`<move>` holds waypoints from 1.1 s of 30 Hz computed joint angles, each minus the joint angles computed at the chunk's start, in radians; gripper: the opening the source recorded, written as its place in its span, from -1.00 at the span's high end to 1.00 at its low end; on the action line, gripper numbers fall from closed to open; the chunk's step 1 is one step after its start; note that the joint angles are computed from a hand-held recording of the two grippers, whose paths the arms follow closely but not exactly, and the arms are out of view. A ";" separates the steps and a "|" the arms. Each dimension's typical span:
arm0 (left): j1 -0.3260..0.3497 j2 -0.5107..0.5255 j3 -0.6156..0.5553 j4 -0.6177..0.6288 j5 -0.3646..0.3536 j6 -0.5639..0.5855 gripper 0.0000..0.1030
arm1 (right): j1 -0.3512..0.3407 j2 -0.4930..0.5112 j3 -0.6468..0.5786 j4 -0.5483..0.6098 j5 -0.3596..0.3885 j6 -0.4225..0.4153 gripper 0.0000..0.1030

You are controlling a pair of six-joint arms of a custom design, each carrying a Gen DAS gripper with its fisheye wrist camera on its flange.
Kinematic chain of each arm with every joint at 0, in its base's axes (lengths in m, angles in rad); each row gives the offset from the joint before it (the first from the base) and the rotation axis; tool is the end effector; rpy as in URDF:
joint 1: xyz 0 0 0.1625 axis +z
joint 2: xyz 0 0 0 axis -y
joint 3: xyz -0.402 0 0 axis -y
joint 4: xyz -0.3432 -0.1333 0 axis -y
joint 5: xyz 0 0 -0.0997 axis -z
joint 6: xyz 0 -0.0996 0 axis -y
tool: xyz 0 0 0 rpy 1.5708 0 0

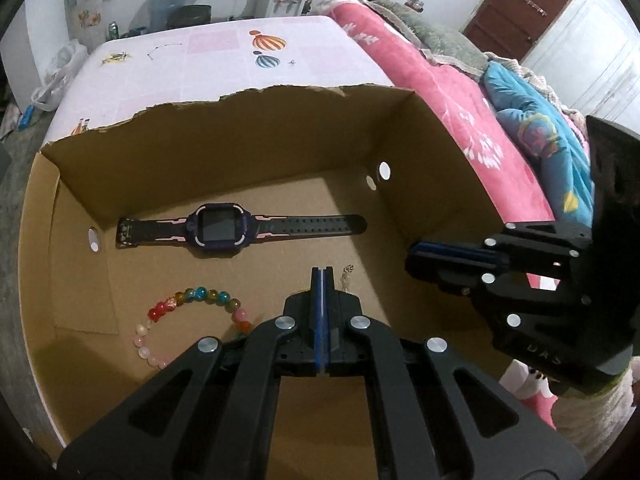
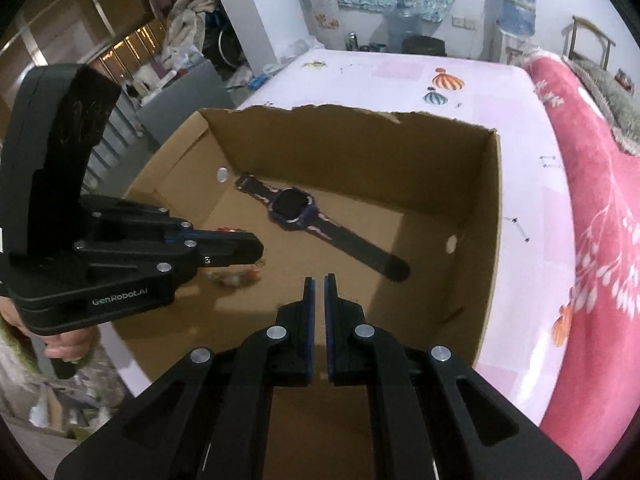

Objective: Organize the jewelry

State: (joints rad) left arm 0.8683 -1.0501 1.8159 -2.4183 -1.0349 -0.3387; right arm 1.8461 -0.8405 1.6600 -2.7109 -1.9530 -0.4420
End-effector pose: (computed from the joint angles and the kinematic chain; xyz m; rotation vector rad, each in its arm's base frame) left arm -0.2172 -0.5416 0.1961 0.4551 2.6404 -0.4609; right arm 0.2628 -0.5765 0.1549 0.8717 -2.5668 0.3929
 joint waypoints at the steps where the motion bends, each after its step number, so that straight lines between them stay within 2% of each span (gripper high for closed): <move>1: 0.002 0.003 -0.002 0.002 -0.001 -0.002 0.92 | 0.001 0.001 0.000 -0.009 -0.008 -0.008 0.90; 3: 0.005 0.004 -0.002 0.002 0.000 -0.005 0.83 | 0.005 -0.002 0.011 -0.037 -0.016 -0.019 0.90; 9: -0.013 -0.005 0.017 -0.015 0.049 0.004 0.83 | 0.013 -0.019 0.027 -0.081 -0.030 -0.024 0.89; 10: -0.019 -0.012 0.027 -0.028 0.058 0.009 0.82 | 0.014 -0.026 0.033 -0.089 -0.028 -0.022 0.86; 11: -0.028 -0.020 0.039 -0.043 0.069 0.016 0.80 | 0.016 -0.036 0.042 -0.097 -0.023 -0.019 0.74; 14: -0.079 -0.071 0.106 -0.114 0.121 0.042 0.56 | 0.025 -0.081 0.099 -0.166 0.007 -0.018 0.38; 17: -0.137 -0.137 0.184 -0.166 0.162 0.055 0.34 | 0.041 -0.140 0.182 -0.266 0.030 -0.027 0.26; 19: -0.189 -0.202 0.259 -0.205 0.199 0.053 0.03 | 0.052 -0.194 0.264 -0.358 0.049 -0.032 0.11; 20: -0.215 -0.234 0.295 -0.222 0.220 0.048 -0.05 | 0.057 -0.221 0.307 -0.400 0.060 -0.035 0.01; 22: -0.280 -0.306 0.381 -0.246 0.274 0.039 -0.28 | 0.065 -0.259 0.374 -0.468 0.070 -0.039 -0.06; 25: -0.378 -0.412 0.499 -0.204 0.367 -0.024 -0.53 | 0.069 -0.314 0.473 -0.546 0.080 -0.023 -0.11; 27: -0.424 -0.474 0.560 -0.146 0.399 -0.090 -0.59 | 0.060 -0.344 0.532 -0.578 0.094 0.009 -0.12; 30: -0.454 -0.551 0.632 -0.049 0.384 -0.221 -0.64 | 0.034 -0.359 0.611 -0.628 0.110 0.068 -0.12; 33: -0.425 -0.568 0.685 -0.048 0.321 -0.287 -0.64 | -0.007 -0.340 0.666 -0.657 0.137 0.136 -0.12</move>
